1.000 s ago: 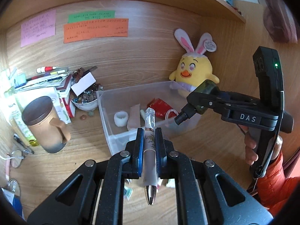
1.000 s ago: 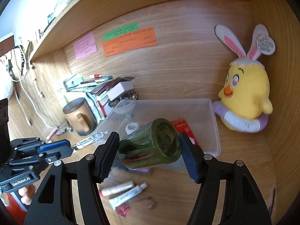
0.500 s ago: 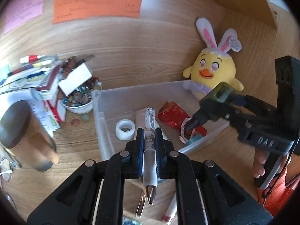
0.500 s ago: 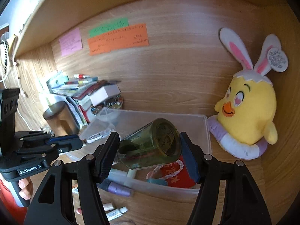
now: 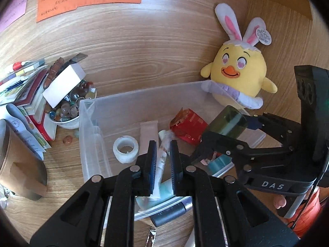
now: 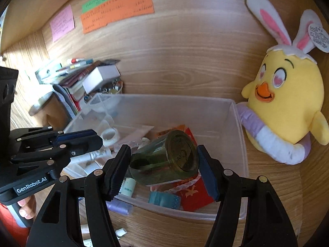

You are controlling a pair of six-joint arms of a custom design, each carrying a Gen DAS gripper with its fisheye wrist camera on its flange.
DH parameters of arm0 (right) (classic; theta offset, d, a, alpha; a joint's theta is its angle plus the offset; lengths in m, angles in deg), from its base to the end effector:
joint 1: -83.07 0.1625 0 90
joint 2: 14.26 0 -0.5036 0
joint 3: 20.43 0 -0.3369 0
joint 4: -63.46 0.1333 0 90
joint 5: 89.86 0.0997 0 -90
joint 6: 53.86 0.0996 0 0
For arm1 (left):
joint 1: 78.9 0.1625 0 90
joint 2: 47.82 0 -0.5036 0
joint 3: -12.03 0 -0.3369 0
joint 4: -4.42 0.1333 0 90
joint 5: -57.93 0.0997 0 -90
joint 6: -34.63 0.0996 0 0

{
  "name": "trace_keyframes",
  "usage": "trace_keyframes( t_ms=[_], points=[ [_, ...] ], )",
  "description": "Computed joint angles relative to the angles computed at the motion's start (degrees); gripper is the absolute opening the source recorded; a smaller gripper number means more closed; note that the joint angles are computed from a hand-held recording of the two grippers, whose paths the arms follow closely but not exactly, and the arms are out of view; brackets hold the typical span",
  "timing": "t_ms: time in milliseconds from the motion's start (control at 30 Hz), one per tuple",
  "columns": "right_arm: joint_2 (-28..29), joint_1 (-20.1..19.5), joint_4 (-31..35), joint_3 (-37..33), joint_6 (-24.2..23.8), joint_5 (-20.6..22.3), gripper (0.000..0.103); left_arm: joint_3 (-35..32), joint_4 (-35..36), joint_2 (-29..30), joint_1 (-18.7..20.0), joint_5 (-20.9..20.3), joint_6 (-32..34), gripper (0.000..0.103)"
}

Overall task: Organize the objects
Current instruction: 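Carry the pen and green bottle into the clear box and open both tools, then withdraw both open tools from the box toward the remaining items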

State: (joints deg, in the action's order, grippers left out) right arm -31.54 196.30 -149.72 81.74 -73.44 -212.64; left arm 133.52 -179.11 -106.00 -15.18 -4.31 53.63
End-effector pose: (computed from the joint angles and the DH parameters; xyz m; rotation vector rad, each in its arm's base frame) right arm 0.3258 -0.5577 -0.0274 0.6638 -2.3814 0.8764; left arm -0.0812 -0.5703 0.2634 0.8404 2.4654 -0.7411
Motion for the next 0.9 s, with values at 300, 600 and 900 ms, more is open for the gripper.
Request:
trace_keyframes(
  t_ms=[300, 600, 900],
  points=[
    [1.35, 1.09, -0.13, -1.15, -2.55, -3.36, 0.070, 1.81, -2.35, -1.31, -1.07, 1.44, 0.08, 0.038],
    [-0.34, 2.50, -1.59, 1.50, -1.84, -2.41, 0.084, 7.62, -9.56, -4.83, -4.55, 3.37, 2.54, 0.076],
    [-0.99, 4.27, -6.56, 6.03, -2.13, -2.75, 0.084, 14.06, -15.21, -8.59, -7.05, 4.58, 1.97, 0.097]
  ],
)
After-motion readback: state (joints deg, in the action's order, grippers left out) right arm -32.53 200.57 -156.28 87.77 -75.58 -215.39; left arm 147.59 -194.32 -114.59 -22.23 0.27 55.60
